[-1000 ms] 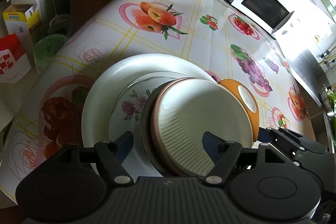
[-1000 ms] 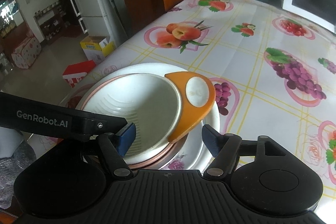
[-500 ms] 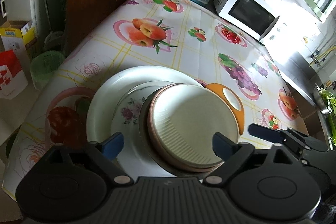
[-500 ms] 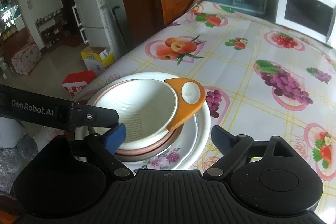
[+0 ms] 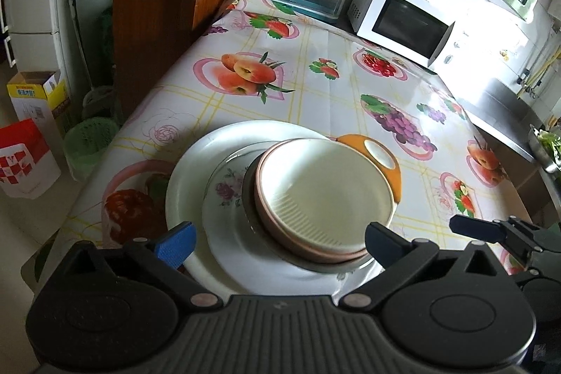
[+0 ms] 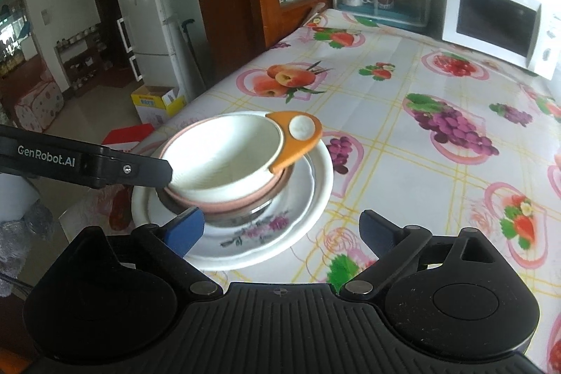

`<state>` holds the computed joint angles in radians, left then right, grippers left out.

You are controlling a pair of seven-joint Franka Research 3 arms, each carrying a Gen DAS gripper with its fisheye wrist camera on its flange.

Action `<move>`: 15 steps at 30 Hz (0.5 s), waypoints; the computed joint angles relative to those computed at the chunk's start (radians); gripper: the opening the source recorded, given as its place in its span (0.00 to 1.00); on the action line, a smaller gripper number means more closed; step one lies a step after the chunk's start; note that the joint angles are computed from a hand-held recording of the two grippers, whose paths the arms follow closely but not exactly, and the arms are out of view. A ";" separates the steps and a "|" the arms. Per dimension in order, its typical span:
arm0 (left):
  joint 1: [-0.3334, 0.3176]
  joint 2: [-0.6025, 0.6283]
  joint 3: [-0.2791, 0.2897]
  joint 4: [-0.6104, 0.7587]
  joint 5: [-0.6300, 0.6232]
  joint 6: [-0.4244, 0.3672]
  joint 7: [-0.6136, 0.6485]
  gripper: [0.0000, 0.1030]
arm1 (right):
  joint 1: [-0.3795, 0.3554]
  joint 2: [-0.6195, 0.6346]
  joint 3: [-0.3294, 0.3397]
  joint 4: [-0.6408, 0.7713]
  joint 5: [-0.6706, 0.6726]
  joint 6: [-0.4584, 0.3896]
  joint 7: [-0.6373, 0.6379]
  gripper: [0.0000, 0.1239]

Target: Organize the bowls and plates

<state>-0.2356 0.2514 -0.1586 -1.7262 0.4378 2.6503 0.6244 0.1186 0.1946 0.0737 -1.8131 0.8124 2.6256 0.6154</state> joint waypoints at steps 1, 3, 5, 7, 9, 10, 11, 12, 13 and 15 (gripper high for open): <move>-0.003 -0.008 0.001 -0.009 0.006 -0.001 -0.003 1.00 | -0.001 -0.008 0.000 -0.013 0.004 0.006 -0.003 0.78; -0.005 -0.016 0.001 -0.019 0.015 -0.005 -0.005 1.00 | 0.000 -0.021 -0.002 -0.032 0.007 0.013 -0.003 0.79; -0.009 -0.033 0.003 -0.038 0.035 -0.012 -0.014 1.00 | 0.005 -0.038 -0.005 -0.058 0.005 0.026 0.003 0.79; -0.013 -0.042 0.003 -0.046 0.055 -0.025 -0.022 1.00 | 0.007 -0.049 -0.008 -0.076 0.005 0.028 0.010 0.79; -0.013 -0.061 0.001 -0.069 0.069 -0.031 -0.032 1.00 | 0.010 -0.059 -0.011 -0.090 0.006 0.027 0.015 0.79; -0.012 -0.065 -0.001 -0.074 0.073 -0.033 -0.035 1.00 | 0.011 -0.063 -0.013 -0.097 0.005 0.027 0.018 0.79; -0.012 -0.071 -0.002 -0.082 0.078 -0.036 -0.038 1.00 | 0.013 -0.068 -0.014 -0.106 0.006 0.029 0.018 0.80; -0.013 -0.080 -0.004 -0.092 0.086 -0.042 -0.043 1.00 | 0.014 -0.074 -0.015 -0.116 0.007 0.032 0.016 0.80; -0.012 -0.085 -0.006 -0.097 0.090 -0.043 -0.045 1.00 | 0.017 -0.079 -0.016 -0.124 0.004 0.037 0.019 0.80; -0.010 -0.102 -0.009 -0.118 0.101 -0.047 -0.050 1.00 | 0.022 -0.088 -0.018 -0.140 0.003 0.043 0.018 0.80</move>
<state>-0.2457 0.1499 -0.1676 -1.8442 0.5393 2.6034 0.5744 0.1403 0.1062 0.0559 -1.9529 0.8153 2.6682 0.6338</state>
